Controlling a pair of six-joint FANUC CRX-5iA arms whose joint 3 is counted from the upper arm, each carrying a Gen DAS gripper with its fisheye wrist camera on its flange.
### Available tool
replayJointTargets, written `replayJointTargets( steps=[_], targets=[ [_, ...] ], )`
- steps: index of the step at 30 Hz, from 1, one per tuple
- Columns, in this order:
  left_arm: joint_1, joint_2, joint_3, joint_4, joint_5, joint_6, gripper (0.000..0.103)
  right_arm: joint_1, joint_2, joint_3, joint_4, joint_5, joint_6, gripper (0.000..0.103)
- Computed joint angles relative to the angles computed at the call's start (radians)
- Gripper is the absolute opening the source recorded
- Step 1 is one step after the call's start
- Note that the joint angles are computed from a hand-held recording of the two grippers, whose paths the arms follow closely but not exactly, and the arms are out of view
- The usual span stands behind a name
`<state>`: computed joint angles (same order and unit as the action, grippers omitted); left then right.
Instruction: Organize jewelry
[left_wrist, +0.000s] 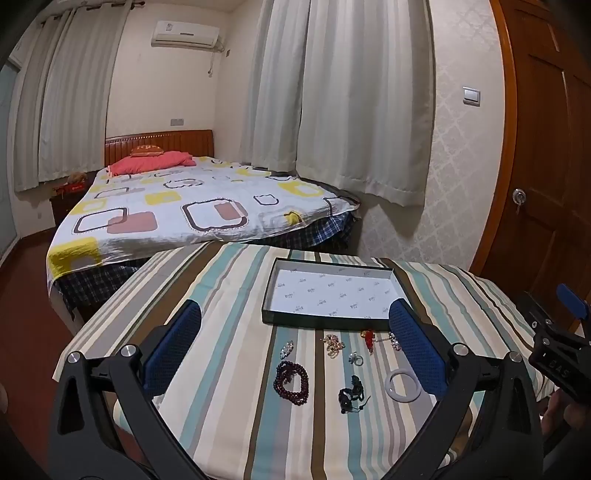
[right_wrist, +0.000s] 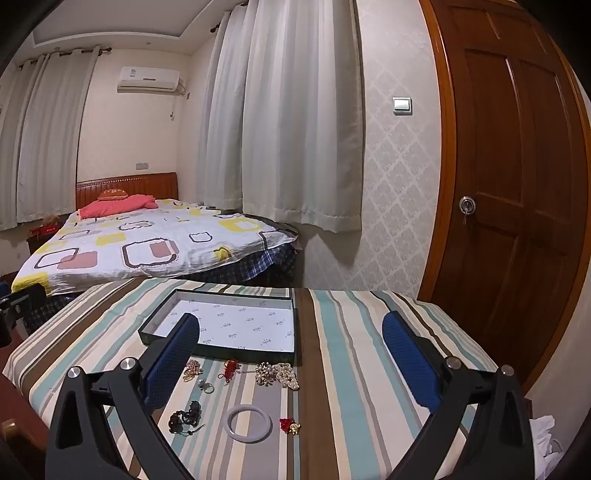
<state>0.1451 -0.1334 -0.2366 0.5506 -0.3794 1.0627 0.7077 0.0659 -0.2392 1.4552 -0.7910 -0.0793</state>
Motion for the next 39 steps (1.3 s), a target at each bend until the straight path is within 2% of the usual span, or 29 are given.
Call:
replayJointTargets(
  steps=[9, 20, 39],
  targets=[
    [-0.003, -0.002, -0.004, -0.004, 0.010, -0.010, 0.099, 0.001, -0.002, 0.001, -0.005, 0.003, -0.005, 0.097],
    [0.007, -0.009, 0.037, -0.061, -0.029, 0.030, 0.099, 0.009, 0.001, 0.006, -0.008, -0.005, -0.005, 0.097],
    [0.008, -0.006, 0.033, -0.057, -0.026, 0.029, 0.099, 0.006, 0.000, 0.006, -0.011, -0.002, -0.002, 0.097]
  ],
)
